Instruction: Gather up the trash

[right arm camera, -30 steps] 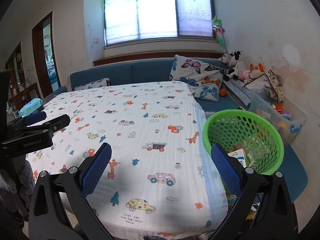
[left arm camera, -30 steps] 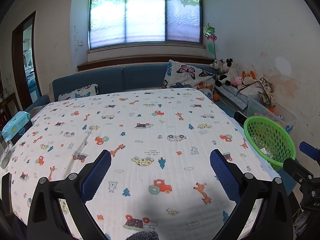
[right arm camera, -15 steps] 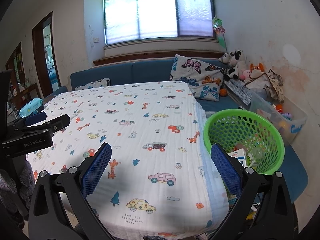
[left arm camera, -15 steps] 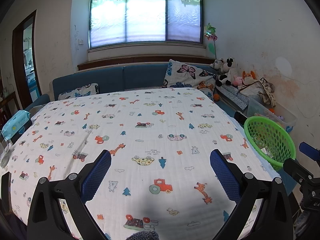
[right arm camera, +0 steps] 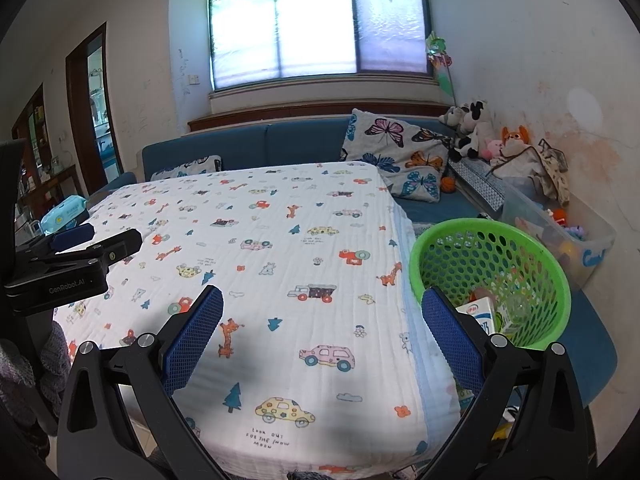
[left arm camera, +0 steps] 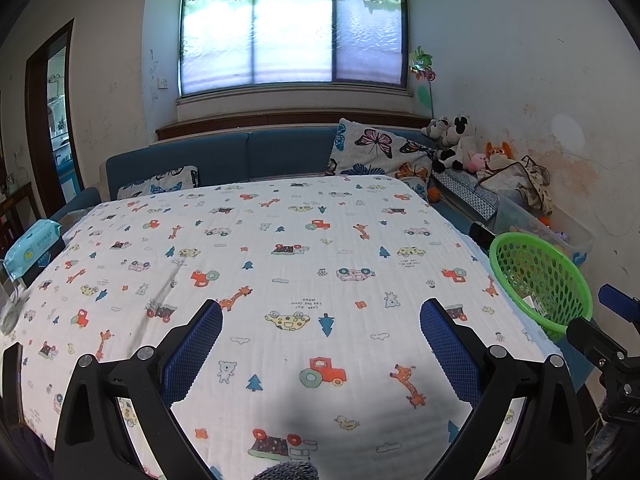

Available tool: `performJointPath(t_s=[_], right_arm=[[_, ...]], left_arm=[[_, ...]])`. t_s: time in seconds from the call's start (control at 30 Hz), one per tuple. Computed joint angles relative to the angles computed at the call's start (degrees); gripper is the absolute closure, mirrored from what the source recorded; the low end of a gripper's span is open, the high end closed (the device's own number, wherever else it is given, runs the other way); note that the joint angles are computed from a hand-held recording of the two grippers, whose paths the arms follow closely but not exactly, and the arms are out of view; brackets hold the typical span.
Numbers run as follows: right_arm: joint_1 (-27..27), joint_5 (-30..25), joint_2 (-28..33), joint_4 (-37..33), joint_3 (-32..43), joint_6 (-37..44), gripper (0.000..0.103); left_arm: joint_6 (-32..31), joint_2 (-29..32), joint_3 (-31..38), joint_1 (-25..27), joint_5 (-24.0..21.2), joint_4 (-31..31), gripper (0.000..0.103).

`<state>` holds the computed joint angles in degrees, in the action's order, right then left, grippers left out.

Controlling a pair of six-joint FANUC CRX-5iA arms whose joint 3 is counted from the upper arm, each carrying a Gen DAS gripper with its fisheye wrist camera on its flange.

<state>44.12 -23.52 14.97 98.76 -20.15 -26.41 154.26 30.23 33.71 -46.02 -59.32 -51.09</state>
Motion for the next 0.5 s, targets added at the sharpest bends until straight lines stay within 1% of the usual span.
performJointPath(t_s=[0.5], right_arm=[[0.3,-0.2,0.3,-0.4,0.3,0.2,0.004]], left_arm=[[0.0,-0.1,-0.1,0.0,0.0,0.0,0.007]])
